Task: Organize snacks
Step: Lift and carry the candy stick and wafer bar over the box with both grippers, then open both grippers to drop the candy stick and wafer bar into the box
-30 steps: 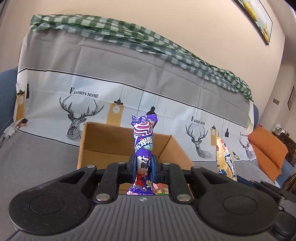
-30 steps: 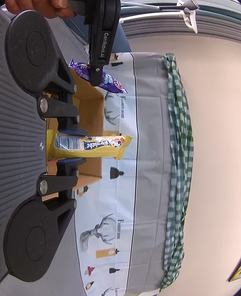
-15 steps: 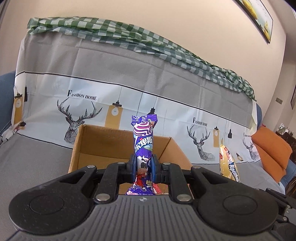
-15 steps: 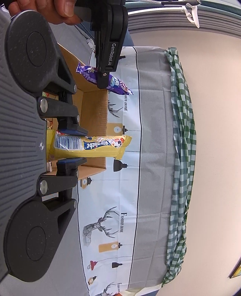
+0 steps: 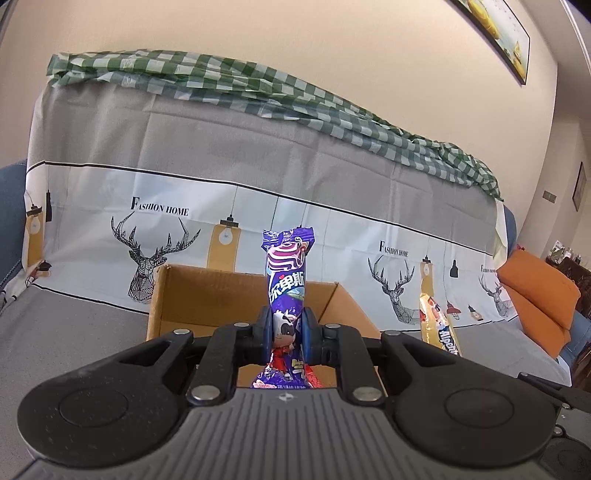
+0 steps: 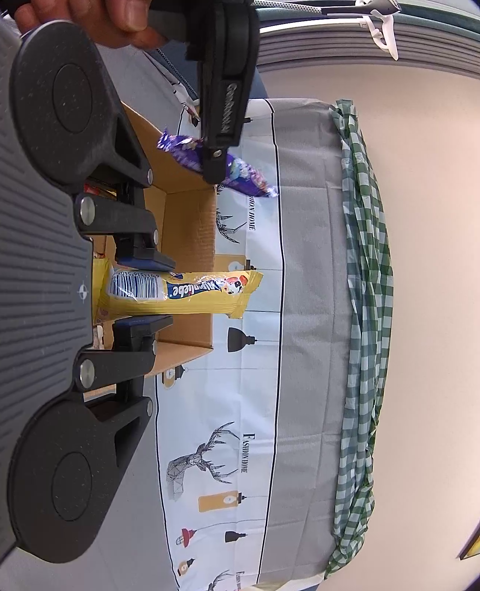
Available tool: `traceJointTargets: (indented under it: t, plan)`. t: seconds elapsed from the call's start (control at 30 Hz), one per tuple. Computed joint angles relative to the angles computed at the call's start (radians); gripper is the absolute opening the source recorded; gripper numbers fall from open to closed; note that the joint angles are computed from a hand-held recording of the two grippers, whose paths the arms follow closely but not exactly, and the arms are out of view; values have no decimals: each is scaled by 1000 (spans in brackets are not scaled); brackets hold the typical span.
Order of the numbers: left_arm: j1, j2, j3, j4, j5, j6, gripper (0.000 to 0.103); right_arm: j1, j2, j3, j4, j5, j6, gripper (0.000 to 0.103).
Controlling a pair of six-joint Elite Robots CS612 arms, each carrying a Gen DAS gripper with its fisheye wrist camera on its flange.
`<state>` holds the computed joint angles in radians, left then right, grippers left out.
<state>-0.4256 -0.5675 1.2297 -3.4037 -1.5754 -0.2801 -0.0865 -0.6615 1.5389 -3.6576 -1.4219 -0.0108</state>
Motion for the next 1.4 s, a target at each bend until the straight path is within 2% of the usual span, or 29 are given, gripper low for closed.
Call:
traceJointTargets:
  t: [0.1,0.13,0.2,0.3,0.33,0.37,0.4,0.47,0.53,0.6,0.67,0.77,0.8,0.9,0.97,1.03,1.17,1.27,1.4]
  plan:
    - [6,1,-2,6,-43,-1,18,0,1,-2,6,-1,13,27]
    - [8,0,-3,11,-54,3,21,1,1,-4,15,-3,17,37]
    - [9,0,3,-9,-52,19,44,5,-1,-7,33,-12,19,58]
    - [15,-5,20,-53,-43,44,53,7,2,-10,19,-19,32,74]
    - [19,-7,28,-66,-50,51,57,8,1,-11,23,-25,41,84]
    - [23,-10,40,-84,-52,60,66,10,1,-12,28,-33,50,91]
    - [26,-12,55,-104,-50,75,75,10,1,-12,29,-33,60,92]
    - [28,-25,95,-116,-32,124,83,9,0,-10,29,-25,73,97]
    - [26,-45,133,-97,-4,179,84,13,-3,-7,33,-33,79,102]
    - [24,-71,165,-68,32,178,84,15,-8,2,30,-39,85,102]
    - [26,-96,192,-57,35,154,85,17,-14,12,28,-47,93,102]
    - [12,-139,238,1,115,112,99,21,-29,29,54,-66,94,102]
    - [10,-152,254,33,116,76,102,22,-37,37,66,-75,95,102]
    - [10,-175,310,96,58,-40,102,24,-58,69,94,-102,117,102]
    - [2,-186,336,177,57,-78,102,26,-75,91,142,-122,135,102]
    - [-4,-190,334,252,65,-76,102,27,-87,107,187,-129,136,102]
    - [-4,-170,302,253,67,-28,102,28,-87,107,230,-133,77,102]
    - [0,-161,270,327,67,-51,102,25,-83,93,277,-139,71,102]
    - [-6,-158,268,317,95,-34,102,23,-80,84,308,-129,79,102]
